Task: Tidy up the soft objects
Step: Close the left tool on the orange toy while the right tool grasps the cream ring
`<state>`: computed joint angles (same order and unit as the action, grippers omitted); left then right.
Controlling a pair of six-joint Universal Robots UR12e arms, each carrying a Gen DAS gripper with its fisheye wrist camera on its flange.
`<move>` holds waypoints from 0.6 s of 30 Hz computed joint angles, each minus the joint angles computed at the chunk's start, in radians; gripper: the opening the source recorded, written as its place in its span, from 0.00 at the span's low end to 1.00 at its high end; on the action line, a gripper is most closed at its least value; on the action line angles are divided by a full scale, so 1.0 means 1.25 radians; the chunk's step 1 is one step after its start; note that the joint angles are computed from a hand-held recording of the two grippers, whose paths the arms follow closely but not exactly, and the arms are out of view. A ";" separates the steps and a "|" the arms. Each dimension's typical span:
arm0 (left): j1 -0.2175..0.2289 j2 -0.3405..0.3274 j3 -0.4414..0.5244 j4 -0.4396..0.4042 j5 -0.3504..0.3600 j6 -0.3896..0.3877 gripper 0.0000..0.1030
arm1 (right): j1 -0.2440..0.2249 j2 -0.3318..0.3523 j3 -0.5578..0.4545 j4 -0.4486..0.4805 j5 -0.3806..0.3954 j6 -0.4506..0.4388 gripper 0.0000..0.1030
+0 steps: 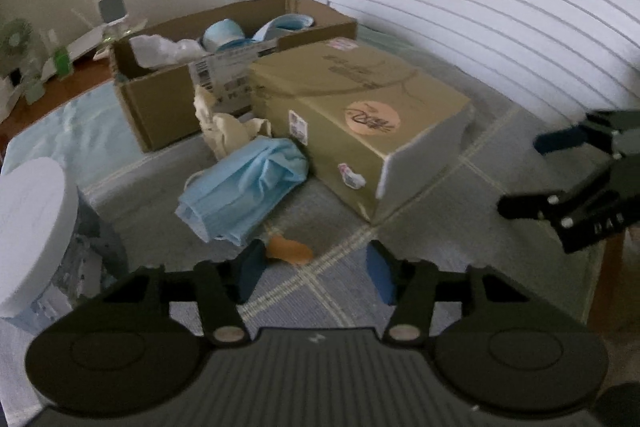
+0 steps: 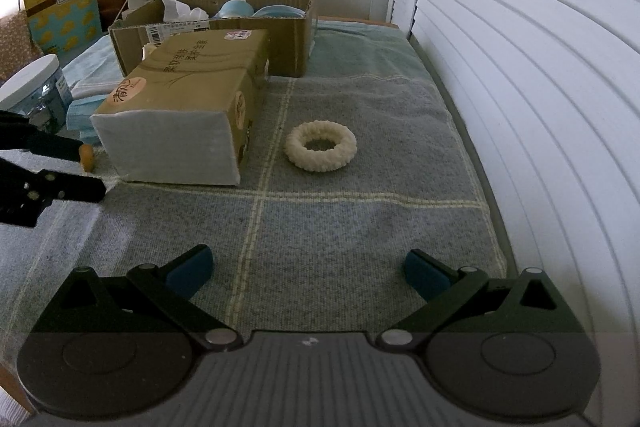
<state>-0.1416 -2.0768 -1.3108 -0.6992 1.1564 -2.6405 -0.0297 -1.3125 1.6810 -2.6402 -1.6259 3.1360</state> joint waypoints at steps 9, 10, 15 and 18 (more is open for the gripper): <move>0.006 -0.007 0.015 -0.020 -0.017 0.031 0.29 | 0.001 0.001 -0.007 0.015 0.000 -0.002 1.00; 0.007 -0.007 0.015 -0.020 -0.019 0.027 0.28 | 0.001 0.001 -0.009 0.021 -0.001 -0.002 1.00; 0.007 -0.002 0.002 -0.004 -0.016 0.013 0.27 | 0.004 0.005 -0.016 0.006 -0.024 -0.012 0.83; 0.007 -0.003 0.004 -0.006 -0.019 0.008 0.26 | 0.005 0.011 -0.022 -0.016 -0.040 -0.018 0.74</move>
